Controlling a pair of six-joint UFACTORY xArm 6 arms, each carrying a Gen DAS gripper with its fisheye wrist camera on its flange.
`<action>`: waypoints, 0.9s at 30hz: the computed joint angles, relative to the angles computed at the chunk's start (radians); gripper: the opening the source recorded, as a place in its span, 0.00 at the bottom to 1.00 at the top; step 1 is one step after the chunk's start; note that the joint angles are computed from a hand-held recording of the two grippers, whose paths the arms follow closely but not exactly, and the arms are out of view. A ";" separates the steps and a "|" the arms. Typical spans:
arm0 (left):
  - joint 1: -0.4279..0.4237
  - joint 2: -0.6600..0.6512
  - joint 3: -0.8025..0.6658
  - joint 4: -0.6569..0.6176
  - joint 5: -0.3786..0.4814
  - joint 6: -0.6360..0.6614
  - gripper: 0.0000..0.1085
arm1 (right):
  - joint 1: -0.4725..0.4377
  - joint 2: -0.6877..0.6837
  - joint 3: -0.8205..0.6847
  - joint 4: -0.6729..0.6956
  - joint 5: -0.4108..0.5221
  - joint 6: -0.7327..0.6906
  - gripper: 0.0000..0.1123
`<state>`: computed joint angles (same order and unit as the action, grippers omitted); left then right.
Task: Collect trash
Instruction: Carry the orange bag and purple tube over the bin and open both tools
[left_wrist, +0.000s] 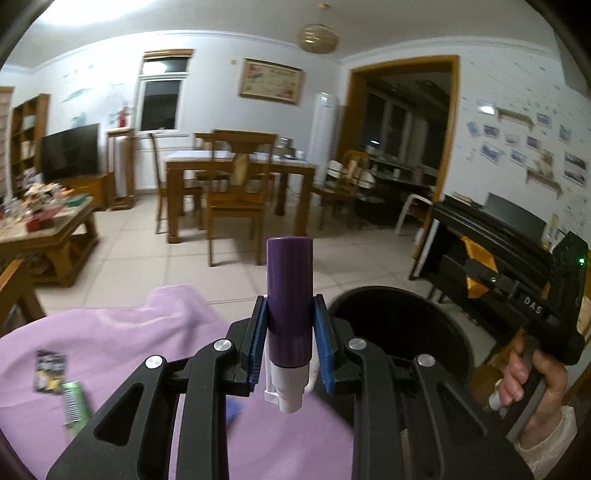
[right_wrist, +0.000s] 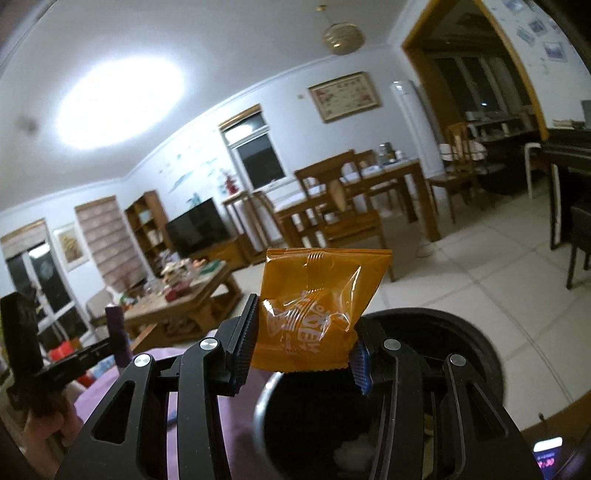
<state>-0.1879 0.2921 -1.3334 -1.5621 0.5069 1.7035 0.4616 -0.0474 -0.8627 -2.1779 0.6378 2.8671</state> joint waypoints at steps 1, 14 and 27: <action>-0.021 0.005 -0.002 0.001 -0.002 -0.001 0.23 | -0.008 -0.019 0.029 -0.003 0.006 0.016 0.39; -0.145 0.081 -0.023 0.049 -0.014 -0.007 0.23 | -0.053 -0.059 0.184 -0.045 0.061 0.176 0.39; -0.176 0.096 -0.017 0.087 -0.039 -0.030 0.23 | -0.070 0.060 0.066 -0.063 0.012 0.199 0.39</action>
